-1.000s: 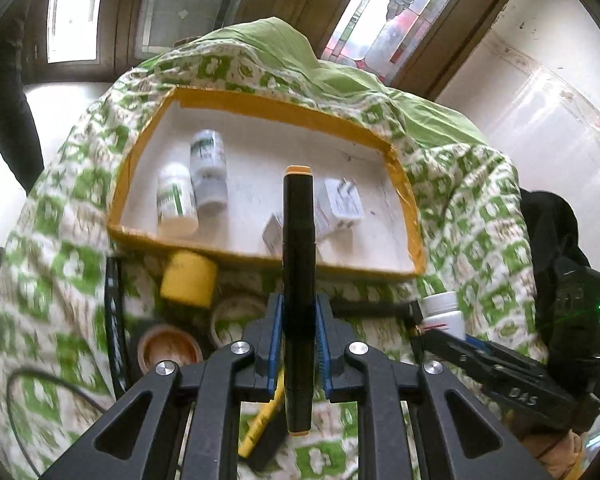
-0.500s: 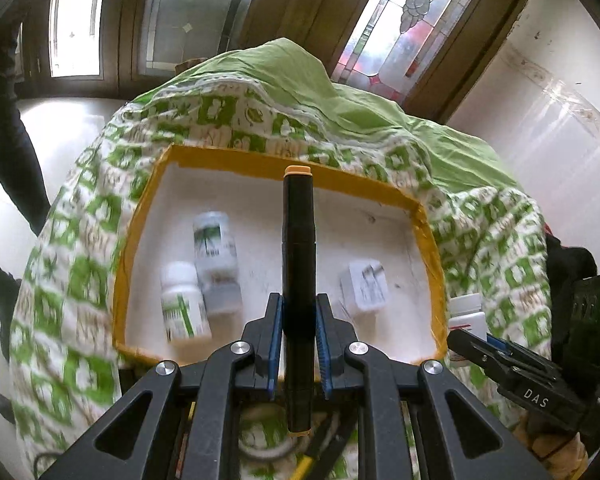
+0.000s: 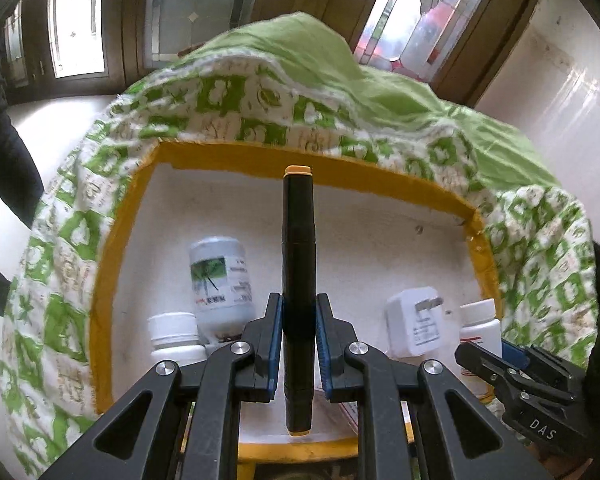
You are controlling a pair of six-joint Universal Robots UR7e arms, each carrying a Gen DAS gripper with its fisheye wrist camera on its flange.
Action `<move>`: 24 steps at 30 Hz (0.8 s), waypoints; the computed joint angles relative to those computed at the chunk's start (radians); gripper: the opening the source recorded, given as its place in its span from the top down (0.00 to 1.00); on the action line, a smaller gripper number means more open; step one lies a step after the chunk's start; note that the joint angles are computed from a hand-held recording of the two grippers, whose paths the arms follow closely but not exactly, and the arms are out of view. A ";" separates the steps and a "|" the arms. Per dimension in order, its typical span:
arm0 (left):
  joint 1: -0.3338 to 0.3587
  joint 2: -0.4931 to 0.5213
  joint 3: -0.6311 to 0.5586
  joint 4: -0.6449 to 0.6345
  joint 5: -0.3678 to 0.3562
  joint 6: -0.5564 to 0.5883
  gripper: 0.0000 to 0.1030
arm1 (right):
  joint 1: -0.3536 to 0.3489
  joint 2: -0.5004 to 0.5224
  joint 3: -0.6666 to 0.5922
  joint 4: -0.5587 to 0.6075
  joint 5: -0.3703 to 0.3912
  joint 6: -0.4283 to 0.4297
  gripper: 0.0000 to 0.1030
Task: Organize rigid objects
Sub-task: 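Lower marker and bottle into the tray and open both grippers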
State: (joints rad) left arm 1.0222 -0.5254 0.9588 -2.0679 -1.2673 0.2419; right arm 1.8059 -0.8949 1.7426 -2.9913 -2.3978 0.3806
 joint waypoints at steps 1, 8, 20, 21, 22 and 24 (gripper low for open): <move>0.001 0.000 0.006 -0.001 0.001 0.003 0.86 | -0.003 0.005 -0.007 0.021 -0.001 0.005 0.66; 0.002 -0.014 0.079 -0.042 0.033 0.027 0.86 | -0.003 0.039 -0.044 0.089 -0.043 -0.002 0.66; -0.013 -0.162 0.274 -0.191 0.044 0.124 0.45 | 0.011 0.043 0.006 -0.101 -0.062 -0.081 0.58; -0.010 -0.192 0.309 -0.216 0.029 0.126 0.43 | 0.016 0.040 0.016 -0.128 -0.062 -0.083 0.56; -0.007 -0.220 0.339 -0.230 0.015 0.124 0.38 | 0.021 0.035 0.026 -0.154 -0.066 -0.084 0.53; 0.006 -0.285 0.413 -0.249 -0.017 0.102 0.34 | 0.032 0.016 0.062 -0.211 -0.068 -0.072 0.50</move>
State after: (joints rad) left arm 1.0281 -0.8106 1.3718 -2.3165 -1.2840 0.3440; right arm 1.8382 -0.8788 1.8042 -3.2023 -2.4658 0.3091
